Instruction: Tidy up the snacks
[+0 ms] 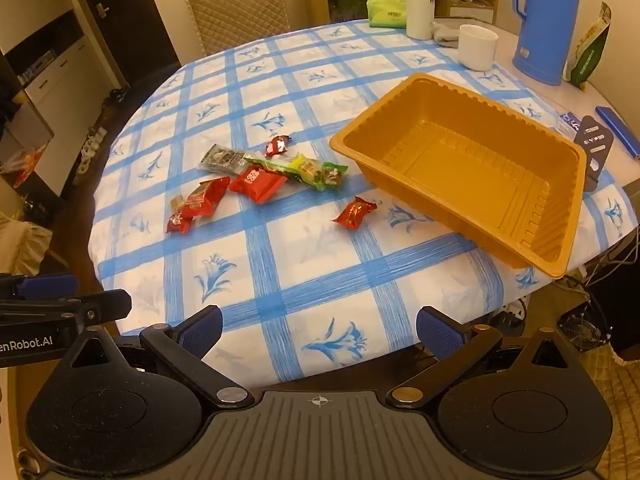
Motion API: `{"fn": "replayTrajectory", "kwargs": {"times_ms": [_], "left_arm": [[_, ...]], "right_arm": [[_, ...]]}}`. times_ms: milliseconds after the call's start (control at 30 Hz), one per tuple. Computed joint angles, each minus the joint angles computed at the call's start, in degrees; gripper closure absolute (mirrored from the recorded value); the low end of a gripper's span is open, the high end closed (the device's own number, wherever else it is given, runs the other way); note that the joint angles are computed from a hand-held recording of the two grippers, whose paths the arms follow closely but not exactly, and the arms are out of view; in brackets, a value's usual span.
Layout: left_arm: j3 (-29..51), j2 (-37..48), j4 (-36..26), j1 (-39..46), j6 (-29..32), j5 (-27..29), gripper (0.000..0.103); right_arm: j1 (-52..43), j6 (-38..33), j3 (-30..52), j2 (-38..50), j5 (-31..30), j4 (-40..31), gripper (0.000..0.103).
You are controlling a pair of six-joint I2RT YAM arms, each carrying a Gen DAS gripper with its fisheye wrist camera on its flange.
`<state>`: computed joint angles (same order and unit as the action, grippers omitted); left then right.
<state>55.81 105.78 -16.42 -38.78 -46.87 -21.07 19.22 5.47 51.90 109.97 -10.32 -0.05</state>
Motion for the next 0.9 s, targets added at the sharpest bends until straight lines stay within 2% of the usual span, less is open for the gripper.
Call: {"fn": "replayTrajectory", "kwargs": {"times_ms": [900], "left_arm": [[-0.41, -0.20, 0.79, 0.06, 0.01, 0.19, 0.033]], "right_arm": [[0.07, -0.16, 0.21, -0.18, -0.04, -0.16, 0.000]]}}
